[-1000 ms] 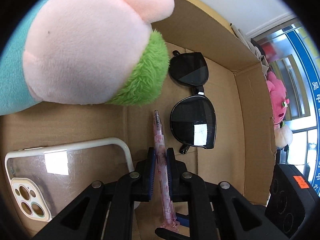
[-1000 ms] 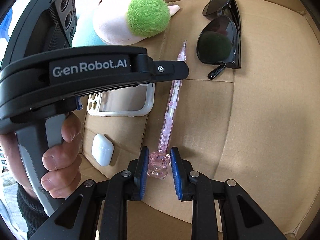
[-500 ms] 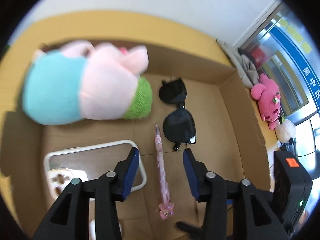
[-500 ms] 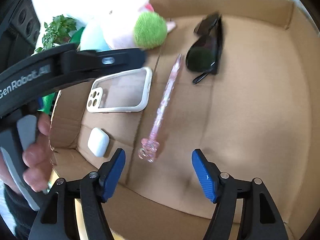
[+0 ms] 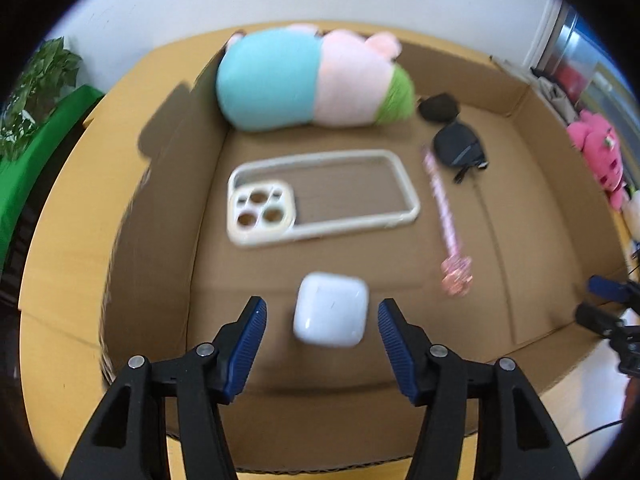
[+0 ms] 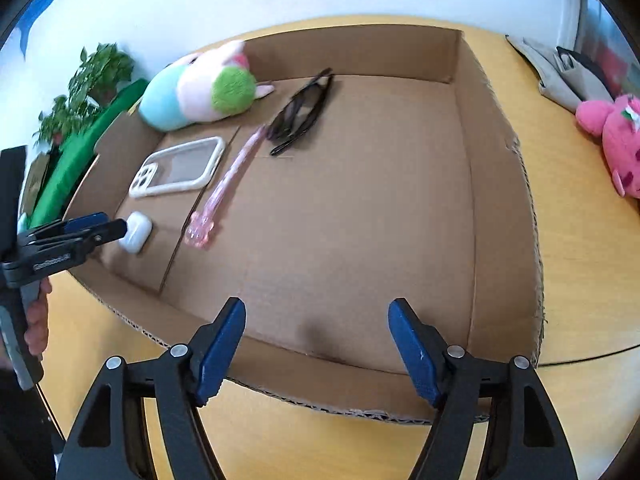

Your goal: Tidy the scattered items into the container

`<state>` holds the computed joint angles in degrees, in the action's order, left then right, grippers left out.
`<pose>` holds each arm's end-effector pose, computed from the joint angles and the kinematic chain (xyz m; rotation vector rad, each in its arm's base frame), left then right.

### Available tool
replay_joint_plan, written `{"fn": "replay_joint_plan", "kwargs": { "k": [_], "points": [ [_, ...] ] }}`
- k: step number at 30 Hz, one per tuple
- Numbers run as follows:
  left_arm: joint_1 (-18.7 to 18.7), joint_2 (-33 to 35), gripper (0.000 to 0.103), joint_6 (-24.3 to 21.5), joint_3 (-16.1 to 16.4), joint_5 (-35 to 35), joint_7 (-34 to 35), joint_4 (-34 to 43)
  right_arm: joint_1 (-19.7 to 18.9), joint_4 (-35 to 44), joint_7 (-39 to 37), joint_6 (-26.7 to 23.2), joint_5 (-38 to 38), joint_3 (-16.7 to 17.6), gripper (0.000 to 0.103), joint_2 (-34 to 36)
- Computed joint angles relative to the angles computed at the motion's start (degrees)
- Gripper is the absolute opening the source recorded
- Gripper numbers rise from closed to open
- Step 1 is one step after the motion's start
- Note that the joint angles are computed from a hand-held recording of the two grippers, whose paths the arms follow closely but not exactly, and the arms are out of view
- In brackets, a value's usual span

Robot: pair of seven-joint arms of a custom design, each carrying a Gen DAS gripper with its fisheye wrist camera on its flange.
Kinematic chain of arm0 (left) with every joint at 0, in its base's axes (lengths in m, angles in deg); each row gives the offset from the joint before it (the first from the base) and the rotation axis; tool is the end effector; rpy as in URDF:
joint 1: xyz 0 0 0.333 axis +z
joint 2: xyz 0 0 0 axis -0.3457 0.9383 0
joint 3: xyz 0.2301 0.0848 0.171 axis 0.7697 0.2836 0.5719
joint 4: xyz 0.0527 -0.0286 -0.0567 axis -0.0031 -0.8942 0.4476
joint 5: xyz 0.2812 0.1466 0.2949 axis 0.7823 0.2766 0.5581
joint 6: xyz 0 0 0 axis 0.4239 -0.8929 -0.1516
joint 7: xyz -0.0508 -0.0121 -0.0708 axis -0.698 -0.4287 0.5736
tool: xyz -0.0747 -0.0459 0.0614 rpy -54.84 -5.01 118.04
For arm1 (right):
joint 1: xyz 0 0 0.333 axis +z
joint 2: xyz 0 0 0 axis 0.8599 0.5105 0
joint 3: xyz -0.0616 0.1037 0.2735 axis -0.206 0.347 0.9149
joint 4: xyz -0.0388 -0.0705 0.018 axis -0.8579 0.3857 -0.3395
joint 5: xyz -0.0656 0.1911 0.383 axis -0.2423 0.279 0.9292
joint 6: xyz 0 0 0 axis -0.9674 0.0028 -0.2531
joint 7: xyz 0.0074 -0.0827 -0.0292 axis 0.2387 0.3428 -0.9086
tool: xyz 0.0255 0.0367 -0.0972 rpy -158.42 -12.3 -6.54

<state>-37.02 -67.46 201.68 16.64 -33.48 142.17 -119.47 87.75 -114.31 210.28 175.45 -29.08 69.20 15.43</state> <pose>0.4757 -0.3166 0.5201 -1.8961 2.0800 -0.4980 0.4502 0.3882 0.5163 -1.9862 1.7549 -0.2234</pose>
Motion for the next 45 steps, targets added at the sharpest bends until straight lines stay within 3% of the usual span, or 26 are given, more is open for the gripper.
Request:
{"fn": "replay_joint_plan", "kwargs": {
  "k": [5,8,13,18,22,23,28,31,38,45],
  "points": [
    [0.0,-2.7,0.057,1.0,-0.5,2.0,-1.1,-3.5,-0.2,-2.4,3.1,3.6,-4.1,1.1,0.080,-1.2],
    [0.1,-4.1,0.057,2.0,-0.8,2.3,-2.2,-5.1,-0.7,-3.7,6.1,6.4,-9.3,2.0,0.085,-1.4],
    [0.9,-5.2,0.057,3.9,-1.6,4.9,-4.9,-6.0,-1.7,-5.0,11.5,9.2,-16.6,3.0,0.086,-2.2],
    [4.0,-9.1,0.058,9.2,-6.1,18.6,-16.4,-7.9,-2.6,-5.2,16.5,12.4,-24.8,4.2,0.088,-3.2],
    [5.8,-13.2,0.078,13.6,-9.2,26.2,-24.2,-9.4,-2.5,-4.1,18.7,12.1,-28.2,5.3,0.093,-3.3],
    [6.2,-14.2,0.079,14.4,-10.1,27.7,-26.1,-9.8,-2.2,-4.0,18.7,12.5,-27.9,5.2,0.093,-3.2],
    [4.7,-15.4,0.079,16.6,-9.9,26.1,-27.9,-10.5,-1.3,-2.6,20.1,11.7,-29.6,5.9,0.094,-2.7],
    [3.9,-16.4,0.079,16.7,-10.0,24.5,-28.2,-11.5,-0.9,-2.0,22.3,8.6,-32.5,6.9,0.097,-3.0],
    [2.3,-17.8,0.079,15.1,-10.1,21.0,-26.9,-12.8,0.1,-3.1,26.7,5.0,-34.3,7.5,0.097,-5.0],
    [1.9,-18.8,0.079,13.9,-11.0,20.3,-27.0,-13.2,0.7,-4.1,26.8,4.5,-34.1,7.9,0.097,-6.5]
  ]
}}
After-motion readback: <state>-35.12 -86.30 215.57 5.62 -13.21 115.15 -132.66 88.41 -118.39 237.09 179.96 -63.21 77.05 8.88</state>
